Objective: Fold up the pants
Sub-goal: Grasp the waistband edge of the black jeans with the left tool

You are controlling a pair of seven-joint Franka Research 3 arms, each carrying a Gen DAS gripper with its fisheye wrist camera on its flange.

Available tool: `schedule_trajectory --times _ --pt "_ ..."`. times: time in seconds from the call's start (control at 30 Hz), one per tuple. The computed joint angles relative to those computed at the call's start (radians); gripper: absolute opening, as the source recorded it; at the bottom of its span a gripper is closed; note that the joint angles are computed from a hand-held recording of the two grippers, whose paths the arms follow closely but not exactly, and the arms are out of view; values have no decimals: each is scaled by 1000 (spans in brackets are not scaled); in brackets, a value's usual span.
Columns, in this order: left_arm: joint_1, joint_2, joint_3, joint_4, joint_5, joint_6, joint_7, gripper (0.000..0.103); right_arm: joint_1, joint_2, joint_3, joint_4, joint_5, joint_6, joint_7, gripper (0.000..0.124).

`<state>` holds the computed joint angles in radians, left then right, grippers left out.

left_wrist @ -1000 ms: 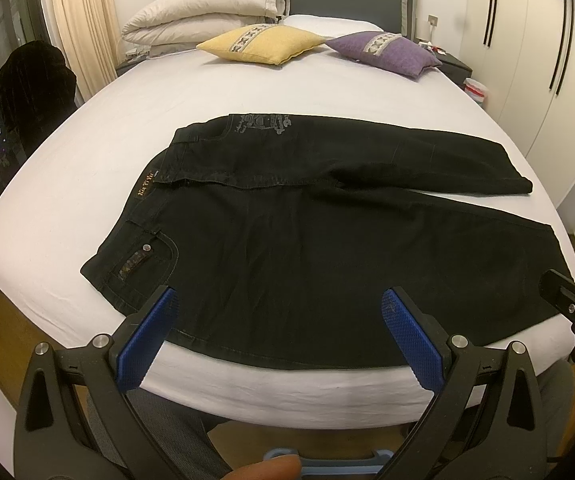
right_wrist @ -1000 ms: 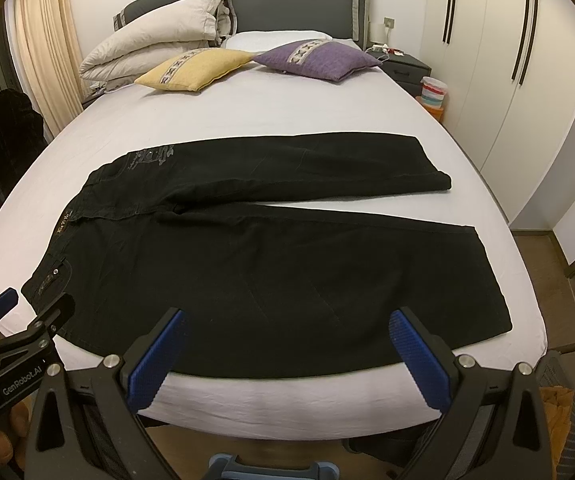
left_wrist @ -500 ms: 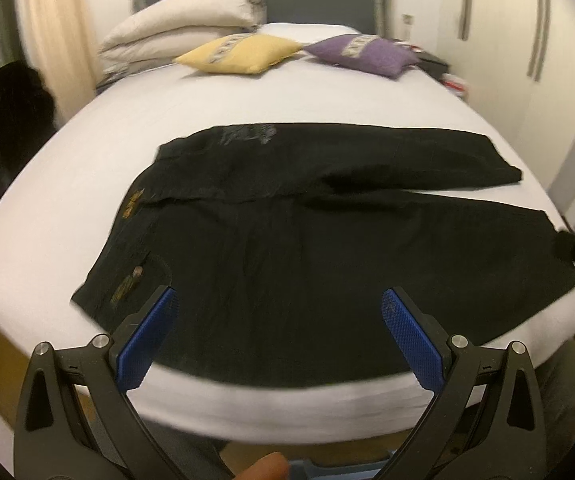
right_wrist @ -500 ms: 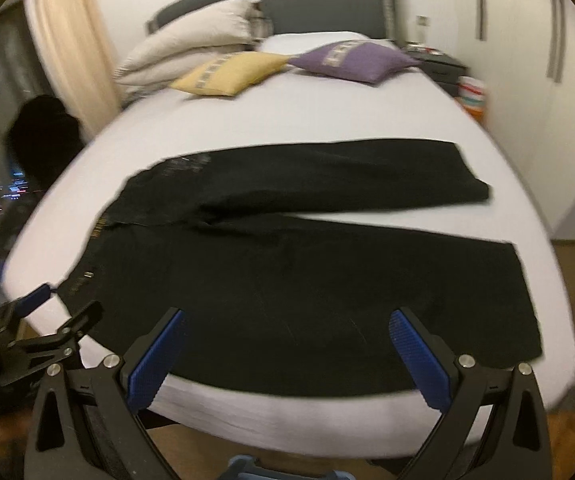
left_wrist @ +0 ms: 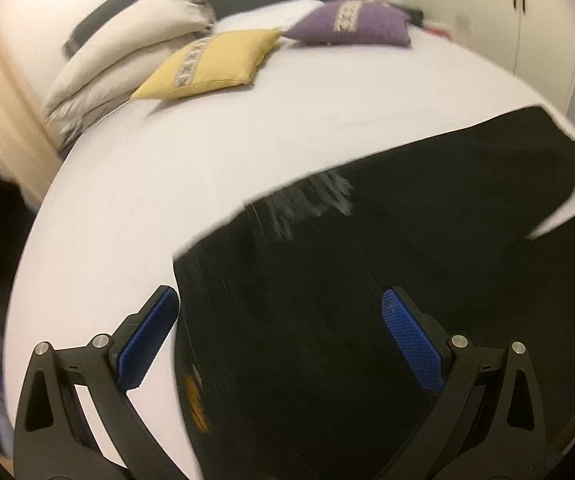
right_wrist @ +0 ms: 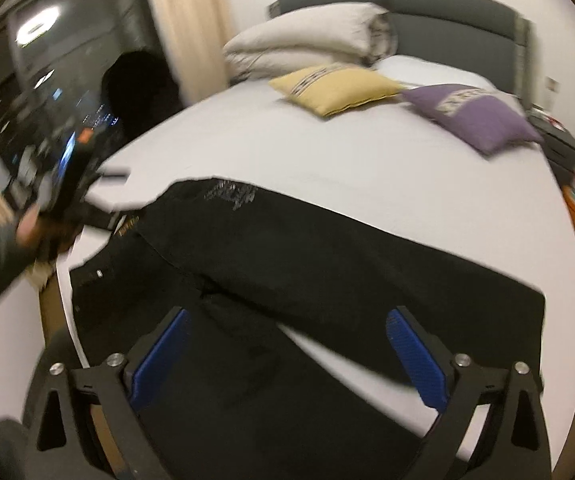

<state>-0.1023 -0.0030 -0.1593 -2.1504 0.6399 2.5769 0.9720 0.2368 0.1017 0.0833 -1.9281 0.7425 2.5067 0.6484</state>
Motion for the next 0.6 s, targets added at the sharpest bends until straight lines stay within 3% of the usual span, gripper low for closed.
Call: schedule_trajectory --times 0.13,0.27,0.43,0.6 --pt "40 206 27 223 -146 -24 261 103 -29 174 -2 210 -64 -104 -34 95" --pt "90 347 4 363 -320 -39 462 103 -57 334 12 409 -120 -191 -36 88" --pt "139 538 -36 606 -492 -213 707 86 -81 521 33 665 -186 -313 -19 85" --pt "158 667 -40 794 -590 -342 798 79 -87 654 53 859 -225 -405 -3 83"
